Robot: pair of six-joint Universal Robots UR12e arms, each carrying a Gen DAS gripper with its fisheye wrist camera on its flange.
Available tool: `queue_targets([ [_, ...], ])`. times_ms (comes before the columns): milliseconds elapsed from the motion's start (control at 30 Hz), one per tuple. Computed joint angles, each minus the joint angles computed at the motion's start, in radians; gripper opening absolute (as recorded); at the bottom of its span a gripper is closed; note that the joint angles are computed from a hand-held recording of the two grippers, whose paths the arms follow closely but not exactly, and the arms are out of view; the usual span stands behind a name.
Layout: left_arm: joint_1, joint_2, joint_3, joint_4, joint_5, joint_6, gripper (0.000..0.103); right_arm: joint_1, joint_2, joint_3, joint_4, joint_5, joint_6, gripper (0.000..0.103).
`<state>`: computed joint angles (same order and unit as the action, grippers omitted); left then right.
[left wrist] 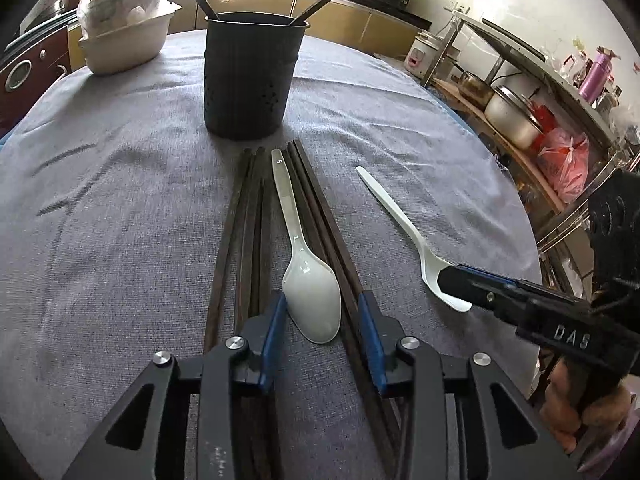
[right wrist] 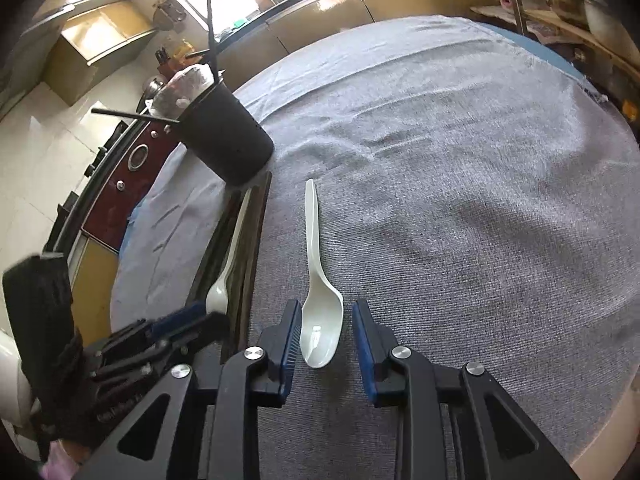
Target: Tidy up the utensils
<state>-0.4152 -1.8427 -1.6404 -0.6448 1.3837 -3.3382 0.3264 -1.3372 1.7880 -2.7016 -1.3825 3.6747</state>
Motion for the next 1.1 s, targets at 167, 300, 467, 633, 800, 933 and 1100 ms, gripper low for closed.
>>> queue_targets([
  [167,0.003,0.005,-0.006,0.006,0.007,0.0,0.0,0.026,0.004,-0.015,0.031,-0.067,-0.075,0.009],
  [300,0.007,0.017,-0.016,0.018,0.004,0.007,0.0,0.036,-0.003,-0.011,-0.007,-0.096,-0.095,0.007],
  [467,0.014,0.032,-0.024,0.044,0.0,-0.001,0.0,0.034,-0.017,-0.003,-0.051,-0.102,-0.104,0.007],
  [633,0.019,0.018,0.002,-0.018,-0.033,0.0,0.008,0.023,-0.022,-0.006,0.016,-0.072,-0.073,0.013],
  [800,0.004,-0.005,0.024,-0.015,0.009,-0.003,0.048,0.022,-0.029,0.016,-0.009,-0.069,-0.042,0.062],
  [933,0.004,-0.023,0.041,-0.012,0.019,-0.005,0.048,0.036,-0.025,0.012,0.002,-0.088,-0.098,0.058],
  [1100,0.007,-0.036,0.048,0.015,0.001,-0.021,0.044,0.058,-0.005,-0.001,0.016,-0.138,-0.121,0.035],
])
